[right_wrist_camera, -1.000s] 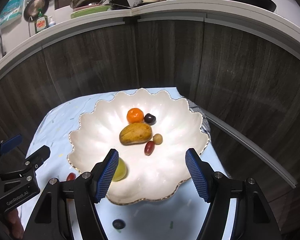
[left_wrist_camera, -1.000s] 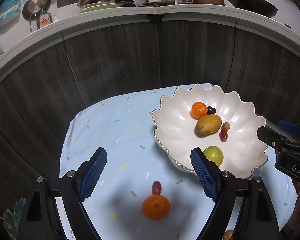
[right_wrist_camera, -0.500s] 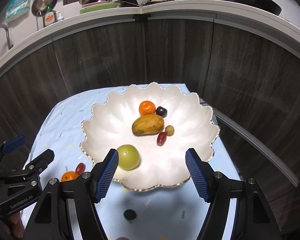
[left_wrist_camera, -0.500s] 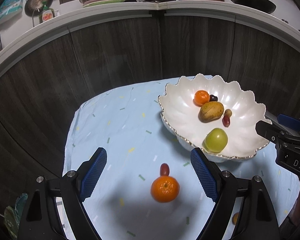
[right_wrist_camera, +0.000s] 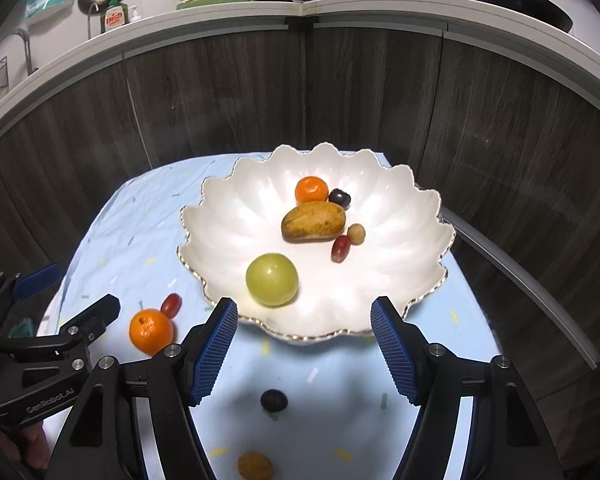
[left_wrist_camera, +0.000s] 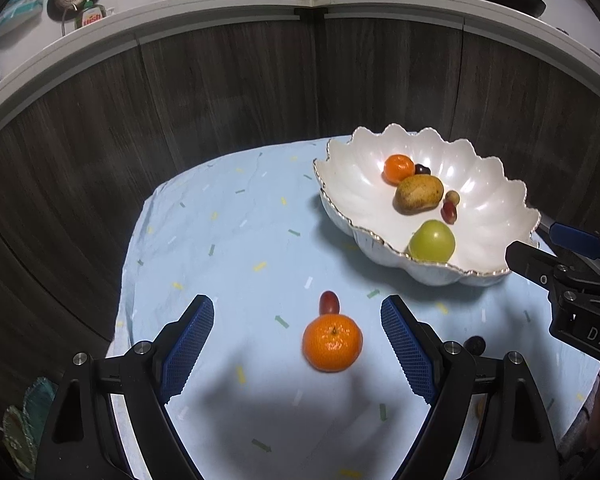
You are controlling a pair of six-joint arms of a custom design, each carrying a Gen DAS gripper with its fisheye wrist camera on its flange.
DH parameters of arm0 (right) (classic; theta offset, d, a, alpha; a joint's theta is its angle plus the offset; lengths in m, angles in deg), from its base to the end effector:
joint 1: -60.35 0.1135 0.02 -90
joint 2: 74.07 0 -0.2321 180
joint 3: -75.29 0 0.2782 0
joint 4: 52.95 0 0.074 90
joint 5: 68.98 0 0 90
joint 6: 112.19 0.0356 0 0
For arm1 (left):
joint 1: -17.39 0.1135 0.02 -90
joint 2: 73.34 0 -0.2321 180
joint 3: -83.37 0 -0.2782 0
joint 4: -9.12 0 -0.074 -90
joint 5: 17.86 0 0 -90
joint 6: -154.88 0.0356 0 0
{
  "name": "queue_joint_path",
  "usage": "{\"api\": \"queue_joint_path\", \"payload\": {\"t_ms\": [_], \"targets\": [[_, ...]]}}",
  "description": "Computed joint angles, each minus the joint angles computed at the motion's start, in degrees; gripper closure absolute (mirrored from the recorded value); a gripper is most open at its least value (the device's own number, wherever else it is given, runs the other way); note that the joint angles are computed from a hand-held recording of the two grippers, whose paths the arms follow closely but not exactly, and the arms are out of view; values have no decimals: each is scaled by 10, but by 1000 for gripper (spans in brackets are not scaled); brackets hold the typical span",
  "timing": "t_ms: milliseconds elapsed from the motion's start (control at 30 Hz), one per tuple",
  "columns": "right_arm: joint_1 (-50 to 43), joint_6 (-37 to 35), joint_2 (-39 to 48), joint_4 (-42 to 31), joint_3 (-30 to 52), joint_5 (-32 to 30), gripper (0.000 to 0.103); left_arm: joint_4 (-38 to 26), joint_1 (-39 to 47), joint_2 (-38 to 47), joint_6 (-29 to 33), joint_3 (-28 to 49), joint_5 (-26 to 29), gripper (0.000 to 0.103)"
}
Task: Organize fruits
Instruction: 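Move the left tool to the tangerine while the right tool approaches the dark berry, then close the left tool on the tangerine while the right tool grasps the dark berry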
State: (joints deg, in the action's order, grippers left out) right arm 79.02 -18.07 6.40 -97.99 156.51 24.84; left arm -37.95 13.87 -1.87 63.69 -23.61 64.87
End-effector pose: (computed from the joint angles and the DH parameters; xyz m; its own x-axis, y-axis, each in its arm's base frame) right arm 0.3211 0.1060 0.2696 -0.6795 -0.1539 -0.7173 -0.2260 0.9741 0.0050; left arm 0.3006 -0.0140 0.2631 -0.7114 0.0231 -0.7024 -0.0424 0.9962 0.0757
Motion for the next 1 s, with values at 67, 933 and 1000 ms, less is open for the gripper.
{"api": "queue_joint_path", "payload": {"t_ms": [67,933,1000], "targets": [[3,-1,-4,3,-10,2,33,1,-1,-2,2,-9,1,17],[7,25,42,-4,-56,-2,34,53,7,74,40,-24,57,18],[7,35,47,-6,-57,-2,34,56,7,81,46,-21,59,18]]}}
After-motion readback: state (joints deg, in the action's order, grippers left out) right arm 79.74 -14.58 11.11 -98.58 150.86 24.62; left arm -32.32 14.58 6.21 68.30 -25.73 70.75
